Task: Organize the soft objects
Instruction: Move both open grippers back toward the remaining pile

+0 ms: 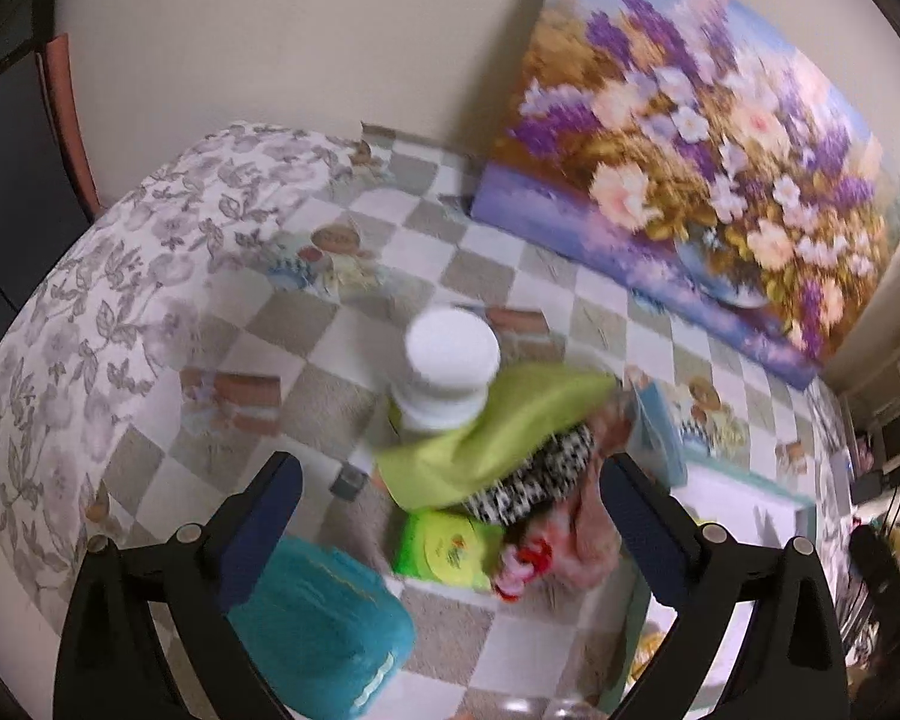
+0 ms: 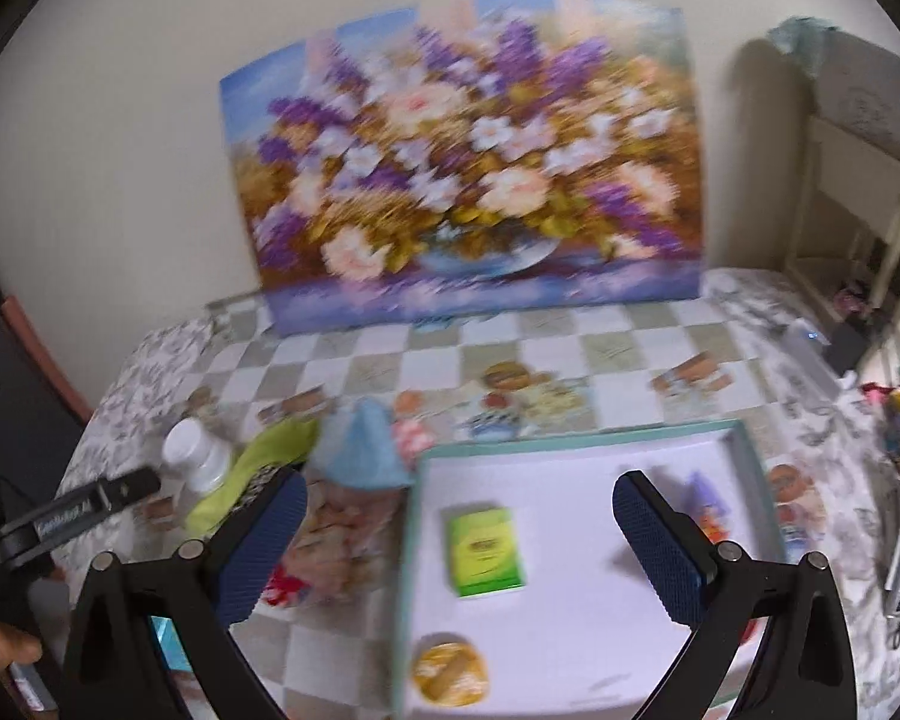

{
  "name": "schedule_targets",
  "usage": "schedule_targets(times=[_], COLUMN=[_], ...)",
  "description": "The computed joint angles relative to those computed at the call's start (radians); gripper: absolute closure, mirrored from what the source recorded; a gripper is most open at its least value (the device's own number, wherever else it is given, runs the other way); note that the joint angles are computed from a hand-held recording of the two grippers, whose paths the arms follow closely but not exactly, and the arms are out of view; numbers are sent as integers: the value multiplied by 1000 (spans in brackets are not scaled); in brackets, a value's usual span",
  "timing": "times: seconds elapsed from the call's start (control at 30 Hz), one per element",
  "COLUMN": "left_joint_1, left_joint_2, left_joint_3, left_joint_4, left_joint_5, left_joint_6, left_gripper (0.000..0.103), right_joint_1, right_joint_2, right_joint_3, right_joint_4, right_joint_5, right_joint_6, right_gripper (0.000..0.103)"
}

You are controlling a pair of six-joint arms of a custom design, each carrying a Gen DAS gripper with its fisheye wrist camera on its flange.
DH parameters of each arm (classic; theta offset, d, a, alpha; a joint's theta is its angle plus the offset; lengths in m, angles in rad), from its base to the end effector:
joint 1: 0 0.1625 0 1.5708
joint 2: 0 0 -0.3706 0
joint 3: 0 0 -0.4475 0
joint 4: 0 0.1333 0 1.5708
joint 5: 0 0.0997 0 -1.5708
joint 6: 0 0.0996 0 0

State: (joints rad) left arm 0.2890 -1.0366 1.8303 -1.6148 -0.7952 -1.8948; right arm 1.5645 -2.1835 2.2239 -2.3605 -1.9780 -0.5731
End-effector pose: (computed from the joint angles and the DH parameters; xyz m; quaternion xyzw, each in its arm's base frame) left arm -0.4473 -0.3448 0.0424 -0.1279 0.8631 -0.3578 0.3327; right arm 0.0915 -0.3699 0.4486 0.1838 -0.8957 0.2897 0.2827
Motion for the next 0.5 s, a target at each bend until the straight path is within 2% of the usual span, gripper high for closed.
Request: schedule_targets(times=[0.1,0.3,0.5], left_joint_1=[18,72,94], left_joint_2=[-20,-19,-17], left_joint_3=[19,12,14], left_joint_4=[-28,-36,-99], left_joint_5=[-2,-66,-55], left_joint_6=[17,38,79], left_gripper=[3,3,3], right_joint_1=[19,29,12], right_joint_2=[44,143,233], right_joint_3=[2,-10,-48], right_joint_4=[18,25,30], right_joint_5=[-25,-48,-28], right_joint_6=[28,51,85], right_gripper=[0,0,0])
